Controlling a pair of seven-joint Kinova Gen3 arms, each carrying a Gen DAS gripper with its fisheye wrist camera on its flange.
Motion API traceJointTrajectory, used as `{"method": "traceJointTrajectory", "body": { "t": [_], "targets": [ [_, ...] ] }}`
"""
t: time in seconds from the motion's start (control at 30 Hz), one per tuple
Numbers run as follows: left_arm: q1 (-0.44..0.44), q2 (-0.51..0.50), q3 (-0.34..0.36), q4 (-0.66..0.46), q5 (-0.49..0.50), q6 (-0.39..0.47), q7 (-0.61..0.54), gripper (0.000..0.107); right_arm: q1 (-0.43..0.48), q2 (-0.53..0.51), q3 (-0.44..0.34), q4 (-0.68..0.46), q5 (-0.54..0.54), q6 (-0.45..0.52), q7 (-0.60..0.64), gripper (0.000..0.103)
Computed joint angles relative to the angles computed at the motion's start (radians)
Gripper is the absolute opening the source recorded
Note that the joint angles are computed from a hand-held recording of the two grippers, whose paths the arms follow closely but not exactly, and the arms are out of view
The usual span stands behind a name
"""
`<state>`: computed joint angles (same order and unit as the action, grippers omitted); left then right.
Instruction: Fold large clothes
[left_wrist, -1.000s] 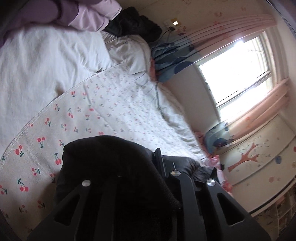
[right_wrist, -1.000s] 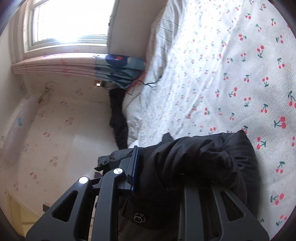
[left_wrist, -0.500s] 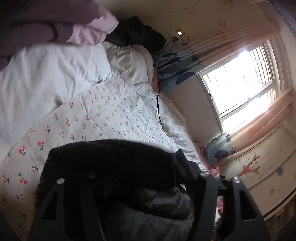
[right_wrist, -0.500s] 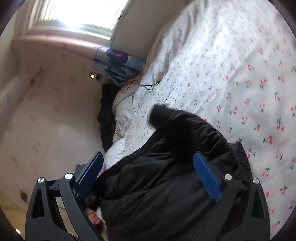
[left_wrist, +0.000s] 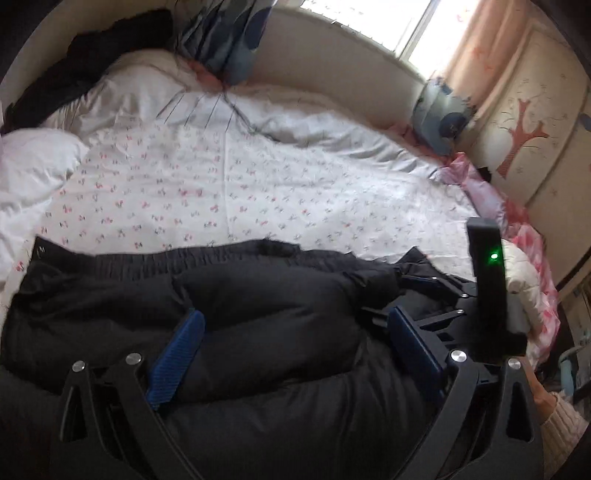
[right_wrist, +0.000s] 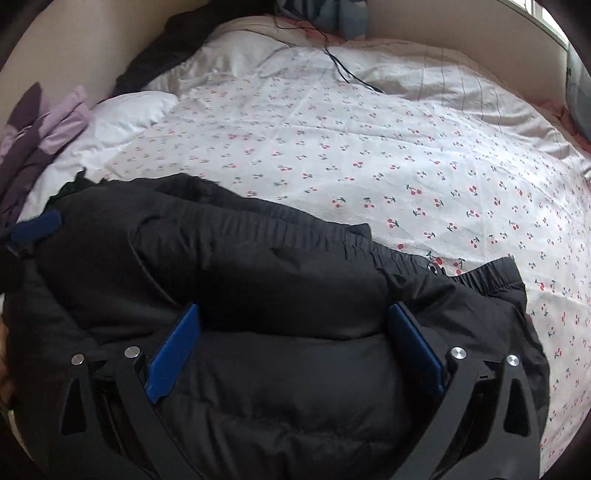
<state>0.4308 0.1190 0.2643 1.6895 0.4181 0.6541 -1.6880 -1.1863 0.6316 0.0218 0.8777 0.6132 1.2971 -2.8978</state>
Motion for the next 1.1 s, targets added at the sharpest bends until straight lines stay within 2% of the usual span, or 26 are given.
{"method": "traceJointTrajectory", "body": {
  "t": [0.07, 0.13, 0.2, 0.23, 0.3, 0.37, 0.43, 0.5, 0.57, 0.67, 0.73, 0.83, 0.9, 0.93, 1.0, 1.07, 1.1],
  "targets": [
    [0.034, 0.077, -0.042, -0.045, -0.063, 0.015, 0.081, 0.095, 0.047, -0.032, -0.002, 0.093, -0.024, -0.081, -0.081, 0.096],
    [0.005, 0.141, -0.014, -0.09, -0.109, 0.033, 0.161, 0.095, 0.1, -0.075, -0.029, 0.179, -0.05, -0.161, -0.13, 0.096],
    [0.015, 0.138, 0.001, -0.113, -0.19, 0.048, 0.242, 0.095, 0.101, -0.09, -0.013, 0.206, -0.082, -0.19, -0.116, 0.096],
    [0.043, 0.115, -0.019, -0.107, -0.231, 0.04, 0.282, 0.095, 0.075, -0.093, 0.013, 0.199, -0.083, -0.181, -0.109, 0.096],
    [0.136, 0.052, -0.097, -0.087, -0.312, -0.012, 0.334, 0.095, -0.01, -0.107, 0.097, 0.19, -0.037, -0.177, -0.109, 0.096],
    [0.224, 0.036, -0.186, -0.096, -0.394, -0.039, 0.362, 0.095, -0.04, -0.107, 0.132, 0.16, 0.001, -0.162, -0.117, 0.096],
    [0.315, 0.074, -0.276, -0.128, -0.475, -0.022, 0.433, 0.095, 0.003, -0.077, 0.111, 0.109, -0.02, -0.138, -0.08, 0.096],
    [0.363, 0.109, -0.31, -0.133, -0.553, -0.013, 0.513, 0.095, 0.095, -0.037, 0.041, 0.116, -0.061, -0.153, -0.058, 0.096],
    [0.349, 0.12, -0.271, -0.097, -0.61, -0.04, 0.589, 0.095, 0.176, -0.057, -0.023, 0.183, -0.103, -0.226, -0.101, 0.096],
    [0.331, 0.116, -0.214, -0.045, -0.73, -0.101, 0.692, 0.095, 0.209, -0.085, -0.067, 0.254, -0.079, -0.29, -0.153, 0.096],
    [0.294, 0.11, -0.147, -0.021, -0.81, -0.11, 0.755, 0.095, 0.177, -0.082, -0.029, 0.223, -0.103, -0.251, -0.127, 0.096],
    [0.2, 0.094, -0.018, 0.015, -0.917, -0.118, 0.852, 0.095, 0.066, -0.045, 0.087, 0.098, -0.064, -0.131, -0.064, 0.096],
    [0.141, 0.09, 0.048, 0.029, -0.951, -0.127, 0.882, 0.095, 0.049, -0.015, 0.109, 0.043, -0.039, -0.099, 0.005, 0.096],
    [0.118, 0.088, 0.07, 0.035, -0.949, -0.135, 0.88, 0.095, 0.068, 0.004, 0.095, 0.043, -0.051, -0.108, 0.022, 0.096],
    [0.071, 0.084, 0.112, 0.043, -0.937, -0.151, 0.875, 0.095, 0.151, -0.005, 0.02, 0.091, -0.117, -0.173, 0.008, 0.096],
    [0.076, 0.086, 0.115, 0.043, -0.953, -0.145, 0.885, 0.095, 0.226, -0.049, -0.054, 0.17, -0.147, -0.254, -0.033, 0.096],
    [0.092, 0.084, 0.101, 0.046, -0.957, -0.144, 0.887, 0.095, 0.243, -0.069, -0.067, 0.201, -0.159, -0.286, -0.03, 0.096]
  ]
}}
